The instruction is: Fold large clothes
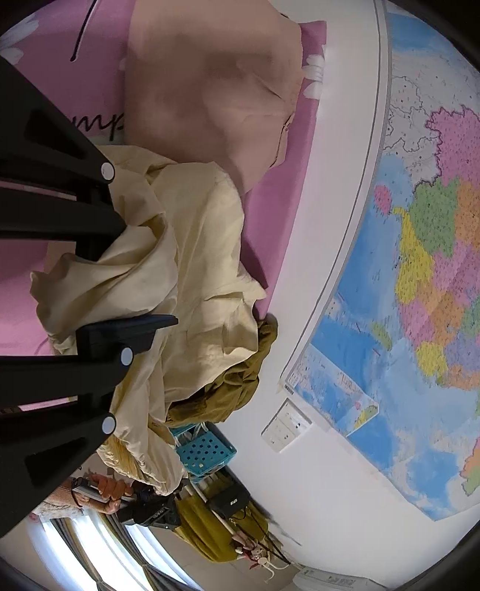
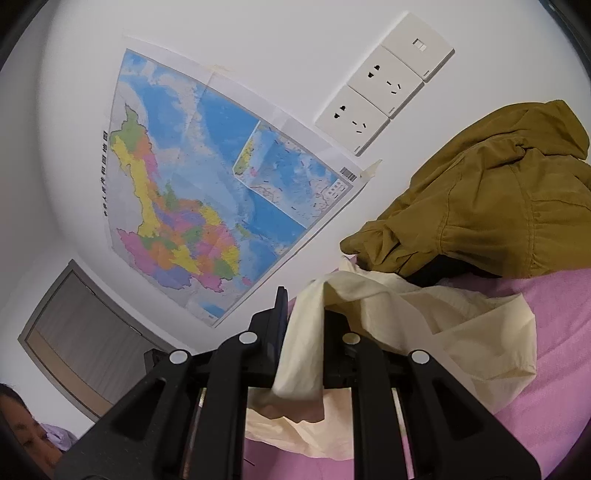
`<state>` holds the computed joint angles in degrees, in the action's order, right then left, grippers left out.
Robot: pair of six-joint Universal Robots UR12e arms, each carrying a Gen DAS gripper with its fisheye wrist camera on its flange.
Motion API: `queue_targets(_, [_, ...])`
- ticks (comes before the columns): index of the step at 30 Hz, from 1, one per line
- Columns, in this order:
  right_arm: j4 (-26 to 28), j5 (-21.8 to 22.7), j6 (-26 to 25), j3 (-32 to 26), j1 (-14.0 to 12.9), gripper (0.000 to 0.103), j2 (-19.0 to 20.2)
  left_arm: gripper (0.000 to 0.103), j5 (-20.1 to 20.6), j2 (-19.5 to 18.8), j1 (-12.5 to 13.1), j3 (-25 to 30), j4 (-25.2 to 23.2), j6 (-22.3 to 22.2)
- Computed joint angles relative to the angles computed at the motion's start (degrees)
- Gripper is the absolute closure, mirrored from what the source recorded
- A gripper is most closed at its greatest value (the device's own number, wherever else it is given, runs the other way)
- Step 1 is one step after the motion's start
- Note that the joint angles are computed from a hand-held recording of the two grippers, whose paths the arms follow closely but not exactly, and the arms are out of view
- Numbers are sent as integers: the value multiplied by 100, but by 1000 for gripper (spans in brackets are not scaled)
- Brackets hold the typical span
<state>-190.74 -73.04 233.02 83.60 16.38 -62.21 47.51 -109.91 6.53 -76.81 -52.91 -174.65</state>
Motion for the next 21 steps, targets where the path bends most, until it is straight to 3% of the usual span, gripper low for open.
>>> queue_targets(21, [794,0,88,-540,-149,89,347,86,850,-592,-233,858,-428,-174])
